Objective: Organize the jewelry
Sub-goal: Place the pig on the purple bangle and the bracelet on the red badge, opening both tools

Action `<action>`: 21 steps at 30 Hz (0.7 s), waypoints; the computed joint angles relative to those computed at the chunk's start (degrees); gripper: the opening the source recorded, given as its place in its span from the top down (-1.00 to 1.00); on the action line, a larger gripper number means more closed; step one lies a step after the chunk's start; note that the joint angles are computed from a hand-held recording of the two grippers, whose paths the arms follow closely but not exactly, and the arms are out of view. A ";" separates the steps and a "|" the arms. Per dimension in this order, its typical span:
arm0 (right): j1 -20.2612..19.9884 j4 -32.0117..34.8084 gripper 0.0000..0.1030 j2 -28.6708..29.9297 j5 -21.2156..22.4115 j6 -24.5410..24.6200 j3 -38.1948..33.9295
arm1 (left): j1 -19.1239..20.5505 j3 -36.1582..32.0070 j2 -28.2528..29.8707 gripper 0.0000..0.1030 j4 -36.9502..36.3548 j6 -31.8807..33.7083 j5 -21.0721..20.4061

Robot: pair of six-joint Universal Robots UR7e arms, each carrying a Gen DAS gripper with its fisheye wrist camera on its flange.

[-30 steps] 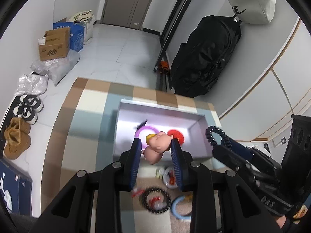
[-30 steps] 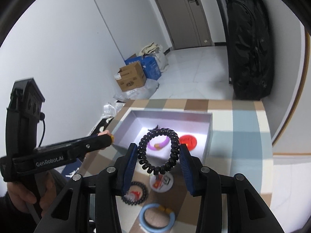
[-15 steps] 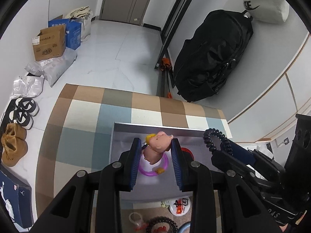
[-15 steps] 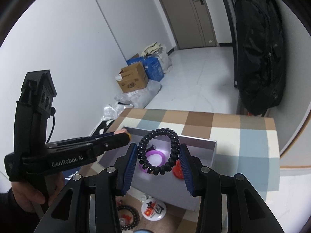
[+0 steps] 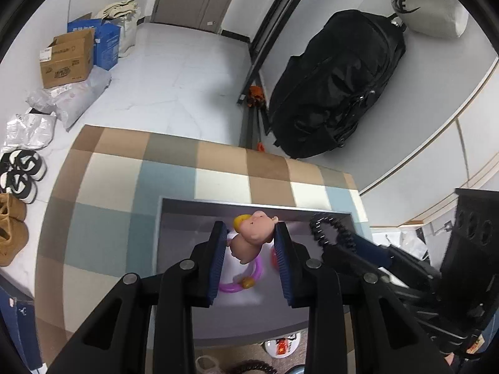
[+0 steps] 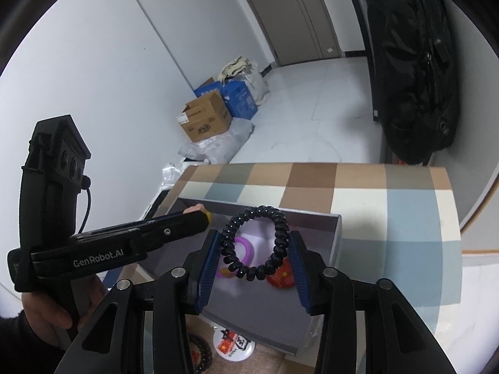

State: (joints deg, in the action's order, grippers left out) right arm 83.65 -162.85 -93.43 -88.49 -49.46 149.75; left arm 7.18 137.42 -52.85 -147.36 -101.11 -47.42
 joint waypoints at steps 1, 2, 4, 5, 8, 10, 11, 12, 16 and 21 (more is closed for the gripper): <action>0.03 0.01 0.14 0.28 -0.38 0.08 -0.12 | 0.11 0.04 0.21 0.50 -0.95 0.62 0.28; 0.05 -0.21 0.14 0.41 -0.55 0.23 -0.14 | 0.09 0.19 0.43 0.48 -2.17 1.24 0.65; -0.28 -0.51 0.14 -0.03 -0.07 -0.03 0.11 | 0.51 -0.49 0.47 0.42 -1.23 1.46 0.22; -0.42 -0.28 0.10 -0.46 0.32 -0.27 0.19 | 0.55 -0.52 0.52 0.34 -2.00 2.49 0.01; -0.93 -0.33 -0.11 -2.55 1.63 -1.52 1.06 | -0.72 -0.78 0.27 -0.09 -0.95 3.15 0.91; -1.45 0.25 -0.33 -4.42 2.72 -2.55 1.67 | -1.81 -0.93 -0.38 -0.13 1.55 1.72 1.99; -1.82 0.09 -0.39 -5.63 3.20 -3.28 2.21 | -2.32 -0.90 -0.82 -0.13 2.77 0.67 2.41; -2.00 -0.30 -0.48 -6.40 3.37 -3.78 2.64 | -2.60 -0.94 -1.20 -0.14 3.80 -0.10 2.51; -3.25 -0.25 -0.77 -9.82 4.53 -5.21 4.04 | -3.51 -1.70 -2.67 -0.14 10.04 -4.38 1.99; -3.94 2.04 -0.94 -12.47 5.52 -5.31 4.32 | -5.52 -1.05 -4.02 -0.15 14.77 -10.07 2.03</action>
State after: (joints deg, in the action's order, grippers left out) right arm 79.71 -160.81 -105.89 -82.97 -54.76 154.06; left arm 1.66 136.38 -56.86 -132.59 -111.18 -45.38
